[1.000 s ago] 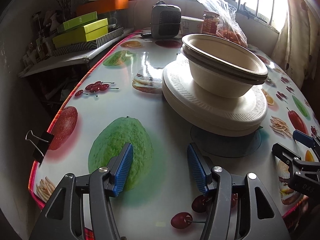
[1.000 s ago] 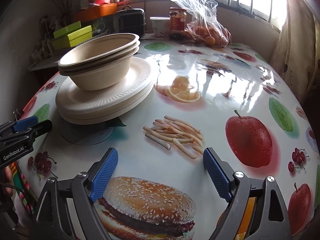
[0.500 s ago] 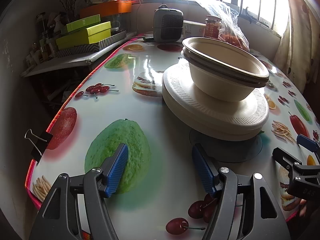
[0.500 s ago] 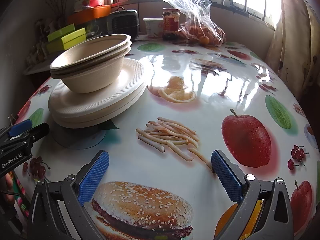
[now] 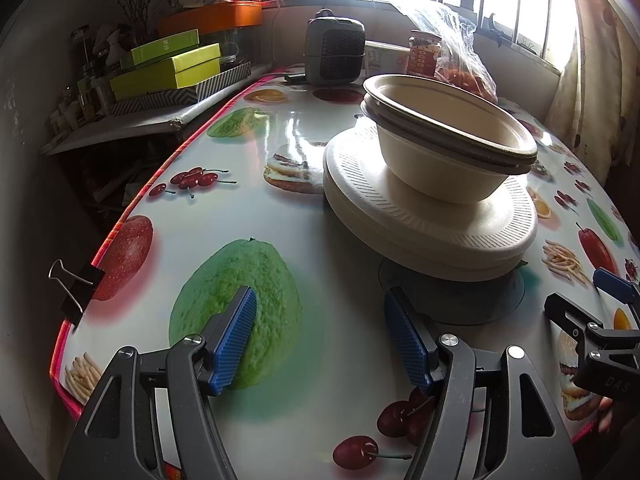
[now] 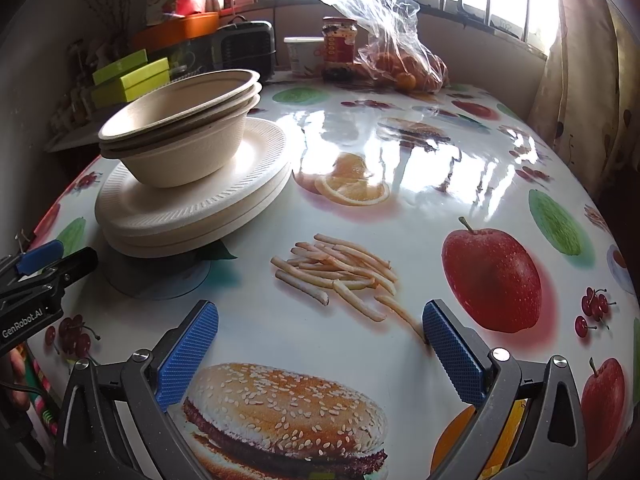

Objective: Organize plates and bowls

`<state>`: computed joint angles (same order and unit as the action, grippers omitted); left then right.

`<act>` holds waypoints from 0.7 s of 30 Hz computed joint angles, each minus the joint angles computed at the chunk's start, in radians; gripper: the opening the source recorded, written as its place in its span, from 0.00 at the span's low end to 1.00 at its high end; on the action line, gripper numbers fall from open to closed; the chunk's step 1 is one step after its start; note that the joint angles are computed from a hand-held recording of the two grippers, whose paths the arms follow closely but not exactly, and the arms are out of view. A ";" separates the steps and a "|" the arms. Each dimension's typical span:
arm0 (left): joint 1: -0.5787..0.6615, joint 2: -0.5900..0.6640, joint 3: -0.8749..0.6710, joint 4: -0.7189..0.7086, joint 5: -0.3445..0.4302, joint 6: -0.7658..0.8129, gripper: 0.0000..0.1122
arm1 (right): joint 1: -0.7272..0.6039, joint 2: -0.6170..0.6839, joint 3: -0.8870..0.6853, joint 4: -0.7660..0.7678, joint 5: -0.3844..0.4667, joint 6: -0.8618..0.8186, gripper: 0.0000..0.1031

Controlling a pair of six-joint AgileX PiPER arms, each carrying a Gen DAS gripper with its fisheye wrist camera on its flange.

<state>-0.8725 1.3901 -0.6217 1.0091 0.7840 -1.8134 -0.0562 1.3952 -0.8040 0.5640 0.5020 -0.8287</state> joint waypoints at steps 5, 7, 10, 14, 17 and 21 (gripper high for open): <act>-0.001 -0.001 0.001 0.000 0.000 -0.001 0.60 | -0.001 0.001 0.000 0.002 0.000 -0.003 0.99; -0.001 -0.001 0.001 0.001 0.000 -0.002 0.60 | -0.001 0.001 0.000 0.003 0.000 -0.004 0.99; -0.001 0.000 0.001 0.001 0.000 -0.003 0.60 | -0.003 0.001 0.000 0.005 0.000 -0.008 0.99; -0.002 0.000 0.001 0.001 0.000 -0.004 0.60 | -0.004 0.002 -0.001 0.006 0.001 -0.009 0.99; -0.003 0.000 0.001 0.002 0.001 -0.005 0.60 | -0.003 0.001 0.001 0.006 0.000 -0.010 0.99; -0.003 0.001 0.001 0.002 0.001 -0.005 0.60 | -0.003 0.001 0.001 0.006 0.000 -0.010 0.99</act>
<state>-0.8756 1.3909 -0.6206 1.0108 0.7853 -1.8188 -0.0593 1.3964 -0.8033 0.5704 0.5021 -0.8383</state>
